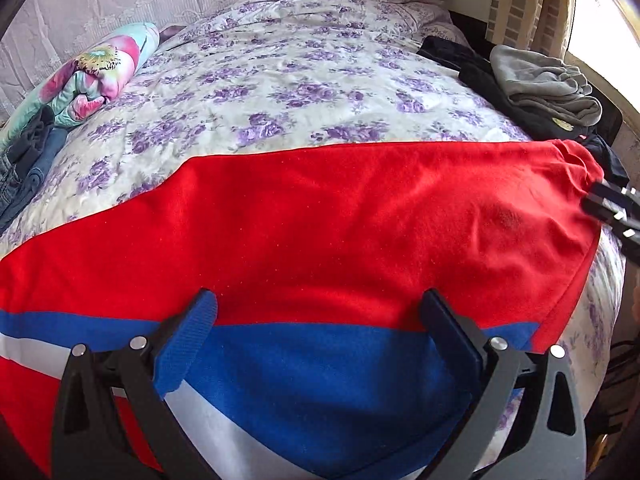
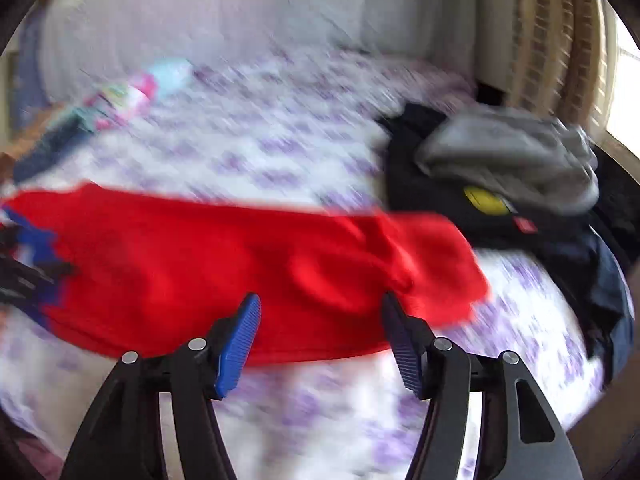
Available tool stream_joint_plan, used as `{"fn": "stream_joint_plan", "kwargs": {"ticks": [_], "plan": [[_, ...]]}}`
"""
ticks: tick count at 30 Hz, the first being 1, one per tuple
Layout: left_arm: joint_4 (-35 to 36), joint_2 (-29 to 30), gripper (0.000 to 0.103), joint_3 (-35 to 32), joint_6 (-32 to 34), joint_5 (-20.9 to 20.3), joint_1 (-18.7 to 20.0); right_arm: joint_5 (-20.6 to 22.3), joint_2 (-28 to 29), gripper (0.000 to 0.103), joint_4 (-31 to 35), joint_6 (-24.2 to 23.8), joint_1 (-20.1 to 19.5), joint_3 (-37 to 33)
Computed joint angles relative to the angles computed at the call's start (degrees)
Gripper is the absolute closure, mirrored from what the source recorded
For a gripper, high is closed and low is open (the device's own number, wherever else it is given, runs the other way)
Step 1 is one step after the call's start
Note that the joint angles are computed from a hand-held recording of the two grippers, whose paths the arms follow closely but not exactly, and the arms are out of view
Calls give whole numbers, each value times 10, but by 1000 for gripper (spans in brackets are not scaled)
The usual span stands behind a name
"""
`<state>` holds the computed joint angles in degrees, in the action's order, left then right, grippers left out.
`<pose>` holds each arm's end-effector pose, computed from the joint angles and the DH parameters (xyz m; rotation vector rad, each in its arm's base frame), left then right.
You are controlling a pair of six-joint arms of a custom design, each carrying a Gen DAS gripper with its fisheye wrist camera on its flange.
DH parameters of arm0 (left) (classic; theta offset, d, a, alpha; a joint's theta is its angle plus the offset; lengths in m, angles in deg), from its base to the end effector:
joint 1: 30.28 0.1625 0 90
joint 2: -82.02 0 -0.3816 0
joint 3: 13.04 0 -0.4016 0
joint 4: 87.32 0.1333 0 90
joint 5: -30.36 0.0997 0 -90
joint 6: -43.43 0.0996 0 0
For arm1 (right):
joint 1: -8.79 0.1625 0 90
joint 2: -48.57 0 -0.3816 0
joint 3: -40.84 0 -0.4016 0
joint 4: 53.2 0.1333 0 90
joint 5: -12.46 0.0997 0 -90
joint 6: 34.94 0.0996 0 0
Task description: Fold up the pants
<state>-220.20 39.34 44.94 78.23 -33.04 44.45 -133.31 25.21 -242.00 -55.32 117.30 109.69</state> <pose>-0.0384 -0.8162 0.2824 0.9490 2.3830 -0.5167 0.2821 -0.6821 0.0739 0.1629 -2.0380 0.9747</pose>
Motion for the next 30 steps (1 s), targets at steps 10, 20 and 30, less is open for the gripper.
{"fn": "stream_joint_plan", "kwargs": {"ticks": [10, 20, 30], "plan": [[-17, -44, 4, 59, 5, -39, -28, 83, -36, 59, -81, -21, 3, 28], [11, -11, 4, 55, -7, -23, -34, 137, -87, 58, -51, 124, -38, 70], [-87, -45, 4, 49, -9, 44, -26, 263, -77, 46, -100, 119, -2, 120]]}}
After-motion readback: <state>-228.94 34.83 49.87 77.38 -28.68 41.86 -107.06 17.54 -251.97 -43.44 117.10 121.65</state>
